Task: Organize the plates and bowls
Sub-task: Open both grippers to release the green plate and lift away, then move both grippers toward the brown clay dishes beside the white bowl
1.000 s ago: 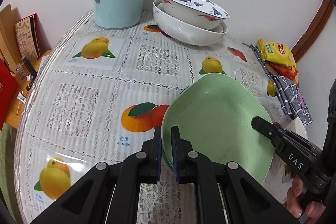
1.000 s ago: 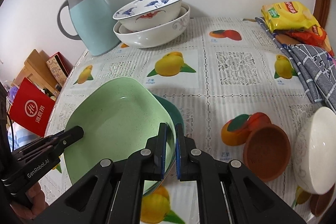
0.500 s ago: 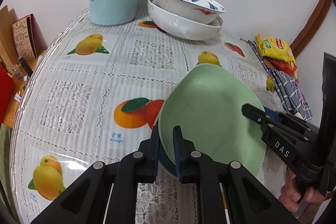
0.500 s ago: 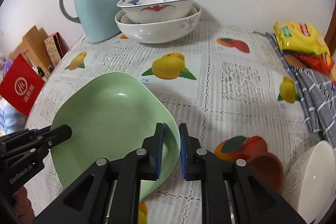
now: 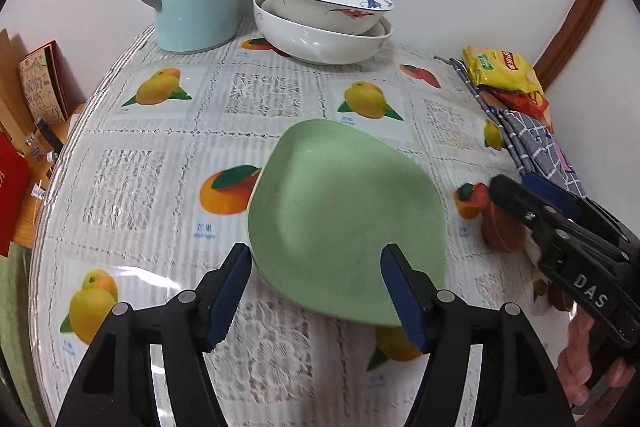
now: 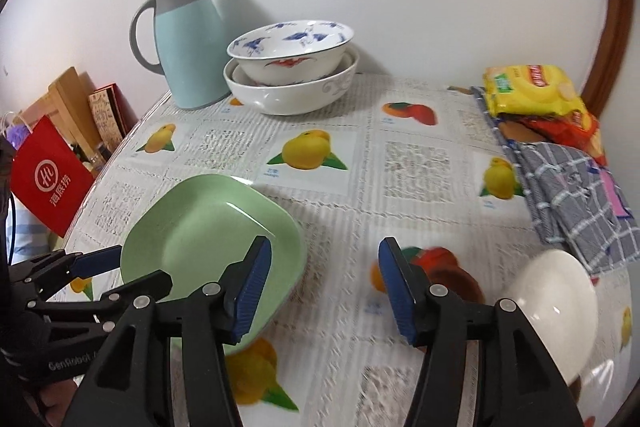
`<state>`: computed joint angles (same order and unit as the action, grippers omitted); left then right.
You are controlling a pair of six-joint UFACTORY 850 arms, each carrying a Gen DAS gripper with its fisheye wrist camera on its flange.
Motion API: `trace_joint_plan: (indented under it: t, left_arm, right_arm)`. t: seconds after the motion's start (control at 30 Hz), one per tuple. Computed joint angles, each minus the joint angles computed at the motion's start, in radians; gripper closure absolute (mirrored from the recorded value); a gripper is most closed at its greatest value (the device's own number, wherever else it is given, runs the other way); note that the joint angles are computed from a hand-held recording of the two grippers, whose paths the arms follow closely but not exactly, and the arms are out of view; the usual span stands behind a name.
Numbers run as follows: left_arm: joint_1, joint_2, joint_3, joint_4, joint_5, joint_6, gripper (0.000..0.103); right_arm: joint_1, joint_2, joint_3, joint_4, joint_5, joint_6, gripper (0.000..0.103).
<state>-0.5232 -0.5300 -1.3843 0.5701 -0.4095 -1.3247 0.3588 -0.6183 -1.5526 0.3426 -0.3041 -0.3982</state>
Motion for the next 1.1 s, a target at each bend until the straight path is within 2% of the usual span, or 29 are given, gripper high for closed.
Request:
trace_joint_plan:
  t: [0.2, 0.5, 0.67, 0.87, 1.1]
  left_arm:
    - [-0.03, 0.032, 0.016, 0.059, -0.039, -0.068, 0.038]
    - [-0.072, 0.073, 0.022, 0.135, -0.087, -0.142, 0.036]
    - [-0.089, 0.081, 0.011, 0.158, -0.108, -0.157, 0.036]
    - [-0.105, 0.08, -0.004, 0.17, -0.123, -0.17, 0.036]
    - [-0.118, 0.053, -0.037, 0.146, -0.129, -0.134, 0.036]
  right_arm:
    - [-0.029, 0.1, 0.113, 0.081, 0.027, -0.066, 0.047]
    - [-0.062, 0.21, 0.249, 0.103, 0.068, -0.077, 0.047]
    - [-0.081, 0.235, 0.273, 0.124, 0.071, -0.088, 0.047]
    - [-0.1, 0.258, 0.294, 0.252, 0.06, -0.194, 0.047]
    - [-0.109, 0.27, 0.313, 0.301, 0.07, -0.248, 0.046]
